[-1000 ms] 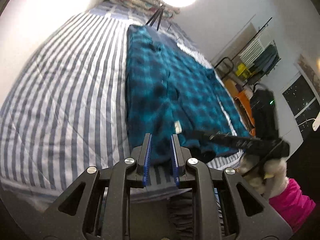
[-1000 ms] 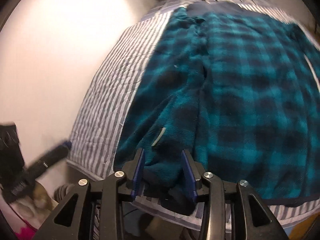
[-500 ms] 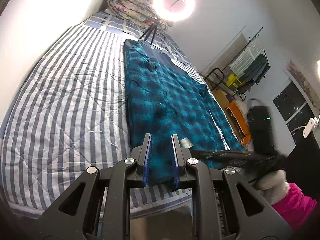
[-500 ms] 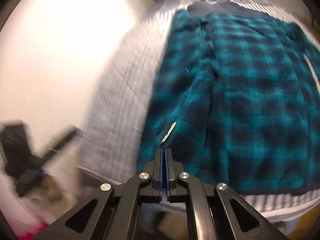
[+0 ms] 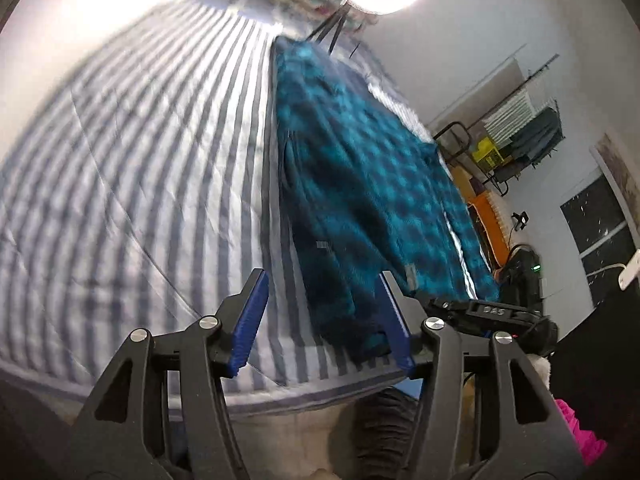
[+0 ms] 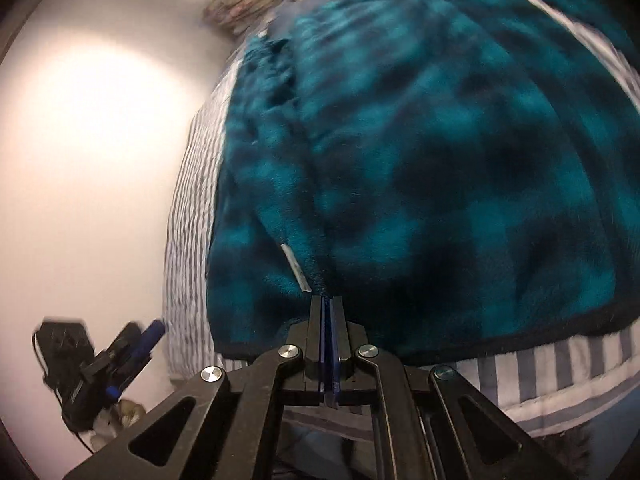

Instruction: Fold large clothes

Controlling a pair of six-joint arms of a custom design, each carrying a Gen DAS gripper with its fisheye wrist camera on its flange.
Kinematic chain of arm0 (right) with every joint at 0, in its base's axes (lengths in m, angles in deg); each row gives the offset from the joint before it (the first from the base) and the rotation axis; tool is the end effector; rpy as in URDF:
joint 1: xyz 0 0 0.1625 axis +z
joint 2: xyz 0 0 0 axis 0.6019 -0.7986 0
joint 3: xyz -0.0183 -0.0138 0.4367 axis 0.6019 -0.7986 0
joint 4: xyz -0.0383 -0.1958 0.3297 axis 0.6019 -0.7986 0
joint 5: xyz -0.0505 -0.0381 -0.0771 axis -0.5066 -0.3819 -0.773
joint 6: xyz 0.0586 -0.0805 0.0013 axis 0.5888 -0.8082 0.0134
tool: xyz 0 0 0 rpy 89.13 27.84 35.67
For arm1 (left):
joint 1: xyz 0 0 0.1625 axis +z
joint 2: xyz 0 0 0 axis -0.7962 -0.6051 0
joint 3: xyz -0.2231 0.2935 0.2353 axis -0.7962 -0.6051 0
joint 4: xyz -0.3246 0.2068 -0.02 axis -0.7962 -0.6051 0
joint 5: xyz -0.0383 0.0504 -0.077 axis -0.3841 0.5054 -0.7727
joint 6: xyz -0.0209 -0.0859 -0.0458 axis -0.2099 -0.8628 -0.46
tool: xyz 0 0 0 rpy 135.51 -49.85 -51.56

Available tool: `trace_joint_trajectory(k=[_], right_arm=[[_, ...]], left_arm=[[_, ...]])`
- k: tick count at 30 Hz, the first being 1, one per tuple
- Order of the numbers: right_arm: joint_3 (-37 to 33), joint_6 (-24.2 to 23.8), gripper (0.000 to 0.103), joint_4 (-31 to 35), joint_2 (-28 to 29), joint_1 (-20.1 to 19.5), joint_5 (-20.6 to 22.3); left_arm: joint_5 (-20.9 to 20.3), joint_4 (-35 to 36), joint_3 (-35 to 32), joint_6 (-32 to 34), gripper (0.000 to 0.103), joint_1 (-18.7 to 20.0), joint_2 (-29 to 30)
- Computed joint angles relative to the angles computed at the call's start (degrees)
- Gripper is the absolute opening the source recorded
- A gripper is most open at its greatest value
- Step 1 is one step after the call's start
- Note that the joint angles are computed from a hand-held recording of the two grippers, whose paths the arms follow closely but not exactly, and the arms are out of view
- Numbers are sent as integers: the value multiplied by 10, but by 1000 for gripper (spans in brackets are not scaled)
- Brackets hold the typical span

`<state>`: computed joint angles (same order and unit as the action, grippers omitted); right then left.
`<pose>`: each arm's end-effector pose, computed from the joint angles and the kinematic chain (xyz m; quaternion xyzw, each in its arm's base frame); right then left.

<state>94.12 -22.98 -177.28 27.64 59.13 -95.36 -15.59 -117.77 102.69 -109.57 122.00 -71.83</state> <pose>0.1824 -0.5165 0.1485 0.1511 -0.9869 0.0410 0.0382 0.0537 -0.3663 0.3720 -0.0743 0.9221 -0.3640 0.1079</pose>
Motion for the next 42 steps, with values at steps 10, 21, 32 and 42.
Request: trace_joint_trajectory(k=[10, 21, 32, 42], right_arm=[[-44, -71, 34, 47, 32, 46, -68], [-32, -59, 4, 93, 23, 1, 137], [-69, -183, 39, 117, 21, 66, -1], [-252, -100, 42, 105, 148, 94, 0]], left_arm=[[-115, -103, 6, -62, 45, 81, 128], [29, -37, 17, -76, 11, -43, 53], [115, 31, 33, -109, 22, -68, 70], [133, -29, 31, -32, 22, -123, 99]])
